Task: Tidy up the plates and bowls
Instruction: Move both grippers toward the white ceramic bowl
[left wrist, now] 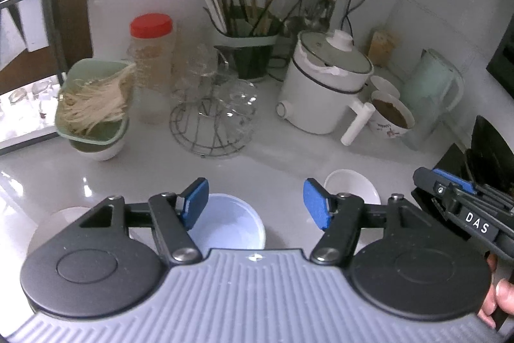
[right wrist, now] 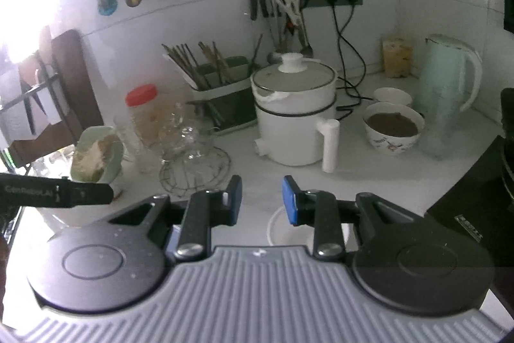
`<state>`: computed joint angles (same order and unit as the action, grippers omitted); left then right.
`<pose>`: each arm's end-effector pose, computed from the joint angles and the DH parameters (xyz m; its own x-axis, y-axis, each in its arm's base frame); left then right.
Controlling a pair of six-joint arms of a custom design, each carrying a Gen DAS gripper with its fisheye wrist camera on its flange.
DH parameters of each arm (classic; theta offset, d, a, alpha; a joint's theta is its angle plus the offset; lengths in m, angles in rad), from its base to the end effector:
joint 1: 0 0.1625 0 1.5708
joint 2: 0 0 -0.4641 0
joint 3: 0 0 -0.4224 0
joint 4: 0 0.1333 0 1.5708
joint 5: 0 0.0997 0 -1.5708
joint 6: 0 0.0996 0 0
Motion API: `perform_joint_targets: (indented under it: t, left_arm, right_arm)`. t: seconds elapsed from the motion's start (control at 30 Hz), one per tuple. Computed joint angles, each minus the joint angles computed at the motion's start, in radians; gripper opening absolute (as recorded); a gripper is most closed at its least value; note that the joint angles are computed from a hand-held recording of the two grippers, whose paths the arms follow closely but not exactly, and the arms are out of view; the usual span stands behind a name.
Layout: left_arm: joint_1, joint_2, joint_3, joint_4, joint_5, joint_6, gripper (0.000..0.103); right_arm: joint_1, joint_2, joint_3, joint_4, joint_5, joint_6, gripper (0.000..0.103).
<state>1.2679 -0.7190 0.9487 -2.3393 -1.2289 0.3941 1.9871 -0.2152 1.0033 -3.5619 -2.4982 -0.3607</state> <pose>-0.1076 -0.9033 0.3426 -0.7794 0.4224 -0.4627 0.6014 0.7116 -0.3633 0.3899 -0.7492 0.0337 -0.7445 0.2958 0.5985 -0.4362 0.4630 -0.7715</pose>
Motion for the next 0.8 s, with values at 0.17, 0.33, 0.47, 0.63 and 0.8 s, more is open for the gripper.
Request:
perform_joint_targets:
  t: [0.17, 0.33, 0.47, 0.63, 0.8]
  left_arm:
    - [-0.008, 0.028, -0.022, 0.034, 0.020, 0.026, 0.070]
    - [-0.004, 0.051, -0.045, 0.082, 0.016, 0.018, 0.070]
    - [-0.008, 0.072, -0.046, 0.066, 0.008, 0.033, 0.070]
    - [-0.013, 0.119, -0.074, 0.057, 0.017, 0.062, 0.070]
    - [-0.019, 0.163, -0.108, 0.070, 0.019, 0.091, 0.070]
  right_arm:
    - [-0.017, -0.028, 0.055, -0.004, -0.013, 0.050, 0.031]
    - [-0.029, -0.034, 0.087, -0.037, -0.027, 0.026, 0.031]
    - [-0.043, -0.047, 0.114, -0.050, -0.027, 0.038, 0.031]
    - [-0.060, -0.046, 0.123, -0.081, -0.036, 0.032, 0.031]
    - [-0.078, -0.040, 0.124, -0.093, -0.048, 0.058, 0.031]
